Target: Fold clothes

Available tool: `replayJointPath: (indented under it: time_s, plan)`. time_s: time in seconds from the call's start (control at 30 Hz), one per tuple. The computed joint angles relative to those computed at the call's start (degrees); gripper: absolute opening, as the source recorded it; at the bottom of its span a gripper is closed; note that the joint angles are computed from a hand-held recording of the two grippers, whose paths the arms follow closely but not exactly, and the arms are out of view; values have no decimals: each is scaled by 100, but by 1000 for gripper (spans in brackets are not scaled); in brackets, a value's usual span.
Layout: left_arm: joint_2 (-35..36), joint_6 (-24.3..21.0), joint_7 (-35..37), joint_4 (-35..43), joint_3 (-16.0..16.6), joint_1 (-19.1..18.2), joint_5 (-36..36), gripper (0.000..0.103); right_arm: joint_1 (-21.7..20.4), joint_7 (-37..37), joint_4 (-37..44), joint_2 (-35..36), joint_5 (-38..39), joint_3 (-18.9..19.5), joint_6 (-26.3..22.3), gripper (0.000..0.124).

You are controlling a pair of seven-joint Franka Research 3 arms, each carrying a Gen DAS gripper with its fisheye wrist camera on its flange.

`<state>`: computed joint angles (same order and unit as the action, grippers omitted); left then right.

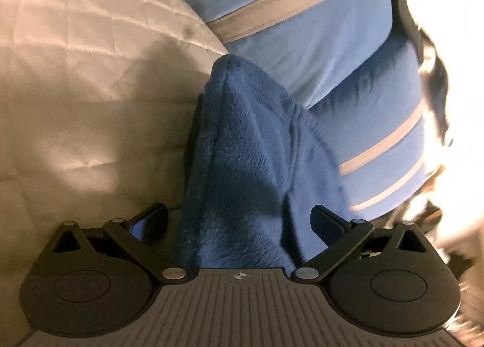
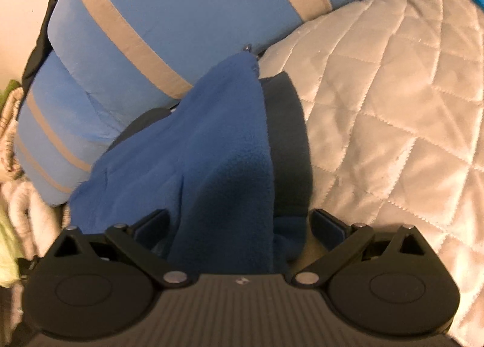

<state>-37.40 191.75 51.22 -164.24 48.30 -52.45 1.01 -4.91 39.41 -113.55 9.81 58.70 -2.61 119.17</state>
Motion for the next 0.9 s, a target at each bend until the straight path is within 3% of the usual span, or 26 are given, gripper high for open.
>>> replayJointPath:
  time_s: [0.07,0.1,0.27,0.5,0.63,0.83,0.9]
  plan:
    - [-362,-11,73,65,715,-659,3,80,-83,116,200,157,27,-15,-415,101]
    - [-580,-79,178,108,992,-944,-135,79,-100,178,264,203,0,-11,-523,101]
    - [-636,27,428,138,1153,-1197,-306,78,-247,287,580,482,52,25,-1072,101]
    - [-779,-168,749,129,1116,-1078,-578,62,-505,266,943,920,341,139,-1993,100]
    - [-783,-156,851,104,1060,-1042,-692,60,-527,189,970,974,402,176,-2075,98]
    - [-449,-349,749,186,609,-762,-936,43,-525,318,849,928,426,141,-1893,67]
    - [-192,-459,670,222,174,-435,-960,36,-459,231,680,773,391,146,-1663,54]
